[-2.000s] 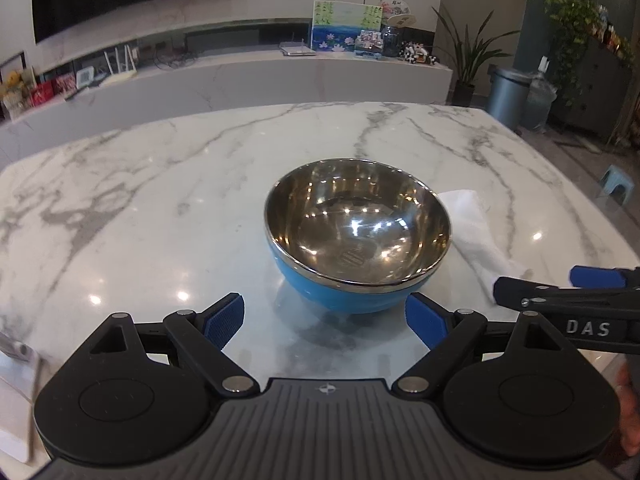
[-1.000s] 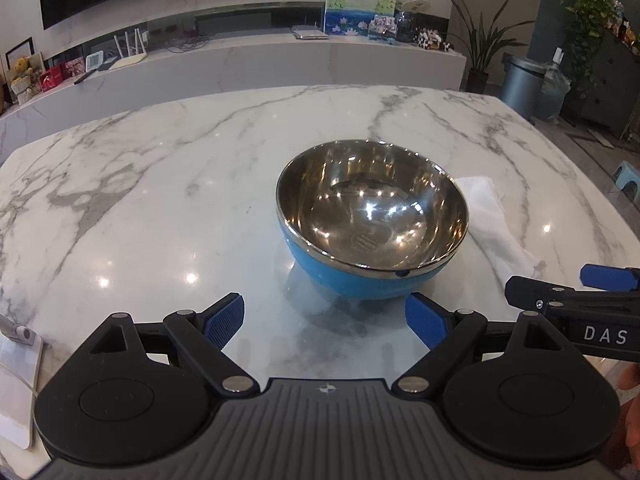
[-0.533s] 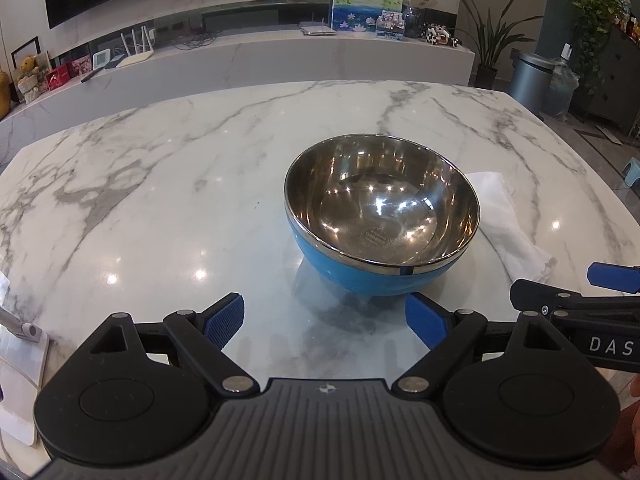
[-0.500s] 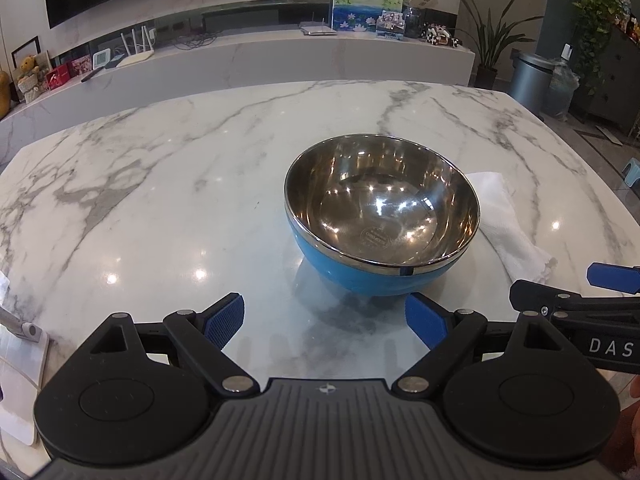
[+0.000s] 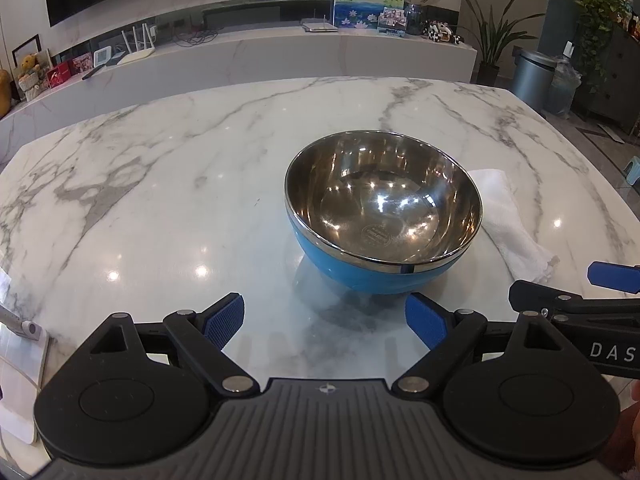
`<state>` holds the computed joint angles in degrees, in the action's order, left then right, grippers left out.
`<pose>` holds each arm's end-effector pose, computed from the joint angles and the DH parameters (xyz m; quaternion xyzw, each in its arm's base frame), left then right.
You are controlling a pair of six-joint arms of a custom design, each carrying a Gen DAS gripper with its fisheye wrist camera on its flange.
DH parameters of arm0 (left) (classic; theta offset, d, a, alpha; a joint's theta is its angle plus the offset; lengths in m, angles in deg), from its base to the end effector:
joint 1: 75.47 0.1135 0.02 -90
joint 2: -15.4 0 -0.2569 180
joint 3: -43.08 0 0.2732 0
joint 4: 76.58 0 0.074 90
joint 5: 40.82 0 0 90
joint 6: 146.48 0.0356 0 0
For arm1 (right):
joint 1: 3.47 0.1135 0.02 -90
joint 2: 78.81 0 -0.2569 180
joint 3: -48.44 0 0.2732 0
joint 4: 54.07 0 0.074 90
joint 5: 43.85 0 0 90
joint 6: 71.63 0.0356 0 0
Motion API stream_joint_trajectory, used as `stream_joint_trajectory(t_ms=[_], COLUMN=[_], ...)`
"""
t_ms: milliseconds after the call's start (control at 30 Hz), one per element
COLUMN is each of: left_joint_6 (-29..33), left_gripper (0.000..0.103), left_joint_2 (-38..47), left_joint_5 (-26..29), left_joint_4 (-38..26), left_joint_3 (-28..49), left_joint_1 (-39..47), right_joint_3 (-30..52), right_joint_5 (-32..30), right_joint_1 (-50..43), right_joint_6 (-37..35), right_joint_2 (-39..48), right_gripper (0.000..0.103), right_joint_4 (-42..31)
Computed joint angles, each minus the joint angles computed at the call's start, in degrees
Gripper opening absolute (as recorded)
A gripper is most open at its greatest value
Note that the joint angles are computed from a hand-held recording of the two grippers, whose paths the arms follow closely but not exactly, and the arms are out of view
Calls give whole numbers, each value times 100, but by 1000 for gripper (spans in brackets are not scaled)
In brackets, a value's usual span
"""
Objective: Clean bowl
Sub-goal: 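Move the right tool toward the white cloth beside the bowl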
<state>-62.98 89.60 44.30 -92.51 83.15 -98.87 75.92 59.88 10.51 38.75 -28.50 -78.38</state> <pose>0.2274 -0.0951 0.1235 0.1236 0.9310 -0.0494 0.3400 0.1783 0.0357 0.1256 0.0952 0.9203 0.0008 0.3794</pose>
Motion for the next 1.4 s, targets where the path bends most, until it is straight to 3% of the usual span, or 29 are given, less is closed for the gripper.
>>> stream_joint_trajectory(t_ms=[1400], left_joint_6=[138], left_gripper=[88], left_joint_2=[249], left_joint_5=[-9], left_joint_4=[0], left_joint_3=[111], left_joint_1=[60], right_joint_3=[102], right_joint_5=[-172], right_joint_1=[-207], right_joint_6=[-88], right_joint_2=[432], right_gripper=[95], right_joint_4=[163])
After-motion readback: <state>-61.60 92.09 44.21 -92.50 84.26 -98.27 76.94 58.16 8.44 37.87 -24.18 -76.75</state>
